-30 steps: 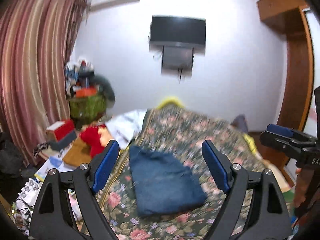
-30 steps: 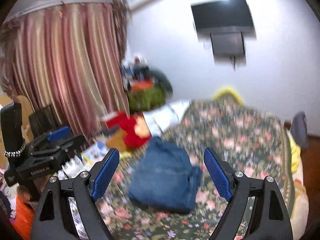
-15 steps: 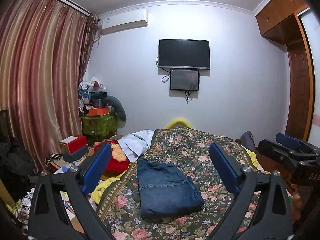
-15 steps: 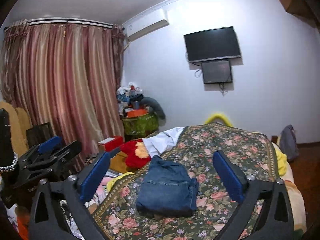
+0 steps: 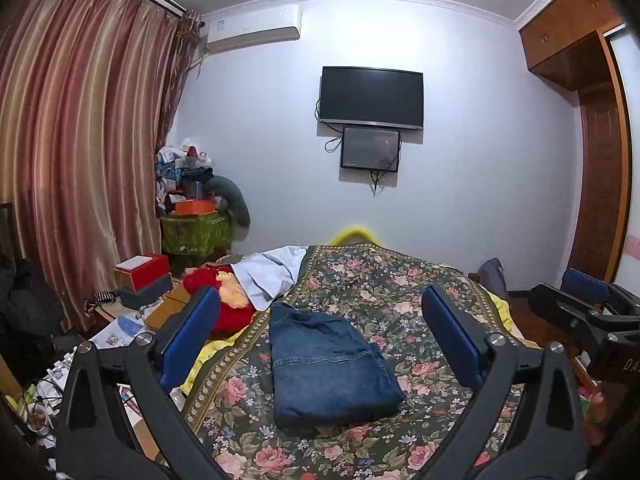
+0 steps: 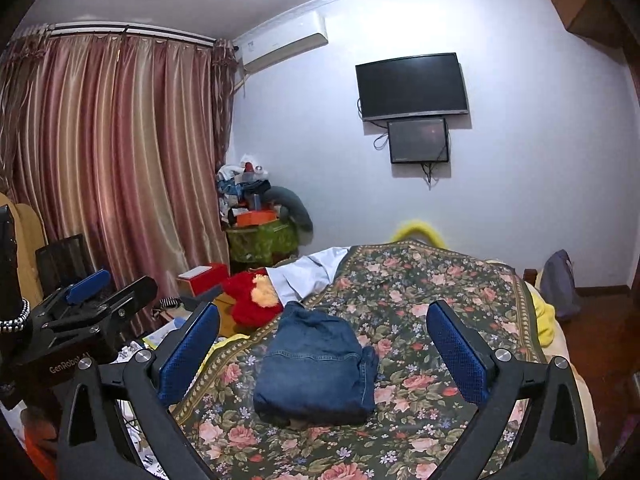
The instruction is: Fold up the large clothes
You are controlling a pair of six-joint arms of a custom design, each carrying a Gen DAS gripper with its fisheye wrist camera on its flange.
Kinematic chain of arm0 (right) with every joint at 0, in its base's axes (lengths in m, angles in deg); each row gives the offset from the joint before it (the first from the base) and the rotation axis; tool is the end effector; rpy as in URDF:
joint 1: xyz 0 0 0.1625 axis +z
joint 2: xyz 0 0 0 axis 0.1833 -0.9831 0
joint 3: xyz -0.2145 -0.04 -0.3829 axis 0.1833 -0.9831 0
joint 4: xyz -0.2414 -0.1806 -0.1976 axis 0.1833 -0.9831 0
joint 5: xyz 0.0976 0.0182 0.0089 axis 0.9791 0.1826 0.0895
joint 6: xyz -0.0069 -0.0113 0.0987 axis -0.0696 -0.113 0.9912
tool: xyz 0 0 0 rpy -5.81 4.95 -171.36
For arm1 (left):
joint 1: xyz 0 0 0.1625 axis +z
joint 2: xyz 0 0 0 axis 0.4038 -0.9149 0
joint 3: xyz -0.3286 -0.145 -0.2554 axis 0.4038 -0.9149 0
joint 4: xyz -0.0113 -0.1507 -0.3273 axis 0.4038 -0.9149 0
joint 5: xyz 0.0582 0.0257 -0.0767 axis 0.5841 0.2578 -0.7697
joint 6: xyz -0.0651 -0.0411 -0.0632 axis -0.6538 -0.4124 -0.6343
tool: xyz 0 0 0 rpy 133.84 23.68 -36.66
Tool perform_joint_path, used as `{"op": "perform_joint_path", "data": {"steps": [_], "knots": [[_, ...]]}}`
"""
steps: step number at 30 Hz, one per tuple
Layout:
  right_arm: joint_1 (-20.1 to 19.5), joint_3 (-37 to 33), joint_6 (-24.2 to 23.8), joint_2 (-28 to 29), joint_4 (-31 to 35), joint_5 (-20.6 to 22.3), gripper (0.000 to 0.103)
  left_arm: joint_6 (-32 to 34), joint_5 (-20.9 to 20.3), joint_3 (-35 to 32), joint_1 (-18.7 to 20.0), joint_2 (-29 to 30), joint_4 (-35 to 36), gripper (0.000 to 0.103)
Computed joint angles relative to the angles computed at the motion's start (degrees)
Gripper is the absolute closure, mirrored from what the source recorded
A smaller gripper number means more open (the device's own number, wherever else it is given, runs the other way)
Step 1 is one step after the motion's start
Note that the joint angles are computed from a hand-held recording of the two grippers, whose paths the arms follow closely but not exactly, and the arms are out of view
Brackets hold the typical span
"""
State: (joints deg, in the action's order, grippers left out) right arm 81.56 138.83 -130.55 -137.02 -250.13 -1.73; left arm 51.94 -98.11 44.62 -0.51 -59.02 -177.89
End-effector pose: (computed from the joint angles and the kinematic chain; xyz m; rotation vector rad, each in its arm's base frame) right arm 0.1585 -0.4935 0.4295 0.9737 -2.2393 1.4381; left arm -0.4808 -0.4571 0.1166 0.5424 1.9154 -1.5912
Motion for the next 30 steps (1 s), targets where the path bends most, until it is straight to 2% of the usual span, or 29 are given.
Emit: {"op": "perform_joint_path", "data": {"steps": [7, 30], "knots": [[0.02, -0.51, 0.01, 0.55, 0.57, 0.15, 0.0, 2.17, 0.91, -1.5, 0.31, 1.0, -1.58, 0.001], [0.46, -1.13, 0.18, 1.57, -0.27, -0.18, 0.0, -2.92, -0.78, 0.16, 0.75, -0.24, 1.88, 0.0]]}}
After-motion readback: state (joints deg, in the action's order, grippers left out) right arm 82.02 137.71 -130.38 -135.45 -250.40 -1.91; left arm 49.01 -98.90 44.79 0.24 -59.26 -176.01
